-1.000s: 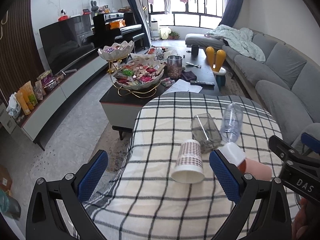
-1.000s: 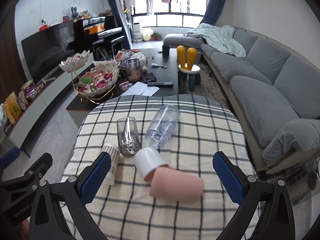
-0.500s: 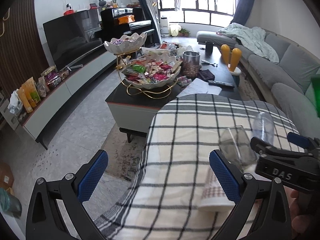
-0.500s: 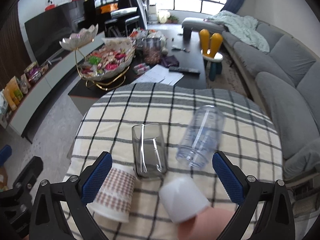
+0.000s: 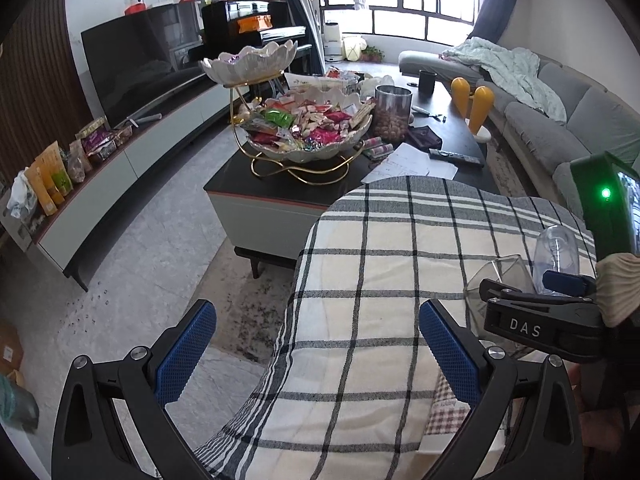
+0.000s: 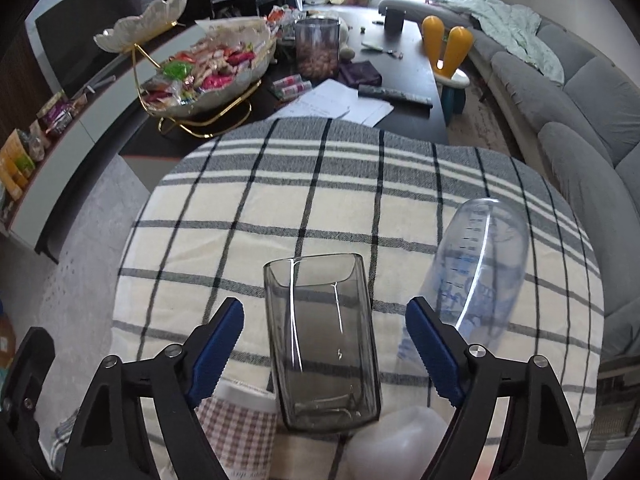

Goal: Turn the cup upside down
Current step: 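Lift the clear glass cup with the right gripper and carry it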

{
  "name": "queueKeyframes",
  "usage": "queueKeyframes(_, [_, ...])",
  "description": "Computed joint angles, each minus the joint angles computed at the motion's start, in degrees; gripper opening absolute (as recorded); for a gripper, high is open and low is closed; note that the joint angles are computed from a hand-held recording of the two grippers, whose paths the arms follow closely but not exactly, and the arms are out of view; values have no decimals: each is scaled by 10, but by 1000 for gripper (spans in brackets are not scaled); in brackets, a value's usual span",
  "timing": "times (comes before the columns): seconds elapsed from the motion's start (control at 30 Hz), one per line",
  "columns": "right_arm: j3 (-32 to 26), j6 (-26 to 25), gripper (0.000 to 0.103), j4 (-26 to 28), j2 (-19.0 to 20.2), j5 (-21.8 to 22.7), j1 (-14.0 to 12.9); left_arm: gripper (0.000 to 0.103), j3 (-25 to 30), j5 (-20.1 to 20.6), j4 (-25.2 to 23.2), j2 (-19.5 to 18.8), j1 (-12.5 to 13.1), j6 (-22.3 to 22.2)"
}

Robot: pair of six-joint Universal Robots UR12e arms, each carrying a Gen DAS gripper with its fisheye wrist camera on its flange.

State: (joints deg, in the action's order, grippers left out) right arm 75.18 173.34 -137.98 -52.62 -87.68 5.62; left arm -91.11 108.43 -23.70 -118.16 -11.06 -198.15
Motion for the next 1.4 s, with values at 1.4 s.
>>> queueKeyframes(1.4, [169,27,60,-24,-159,68,-23,103,-110,10,71,113,-31,-6])
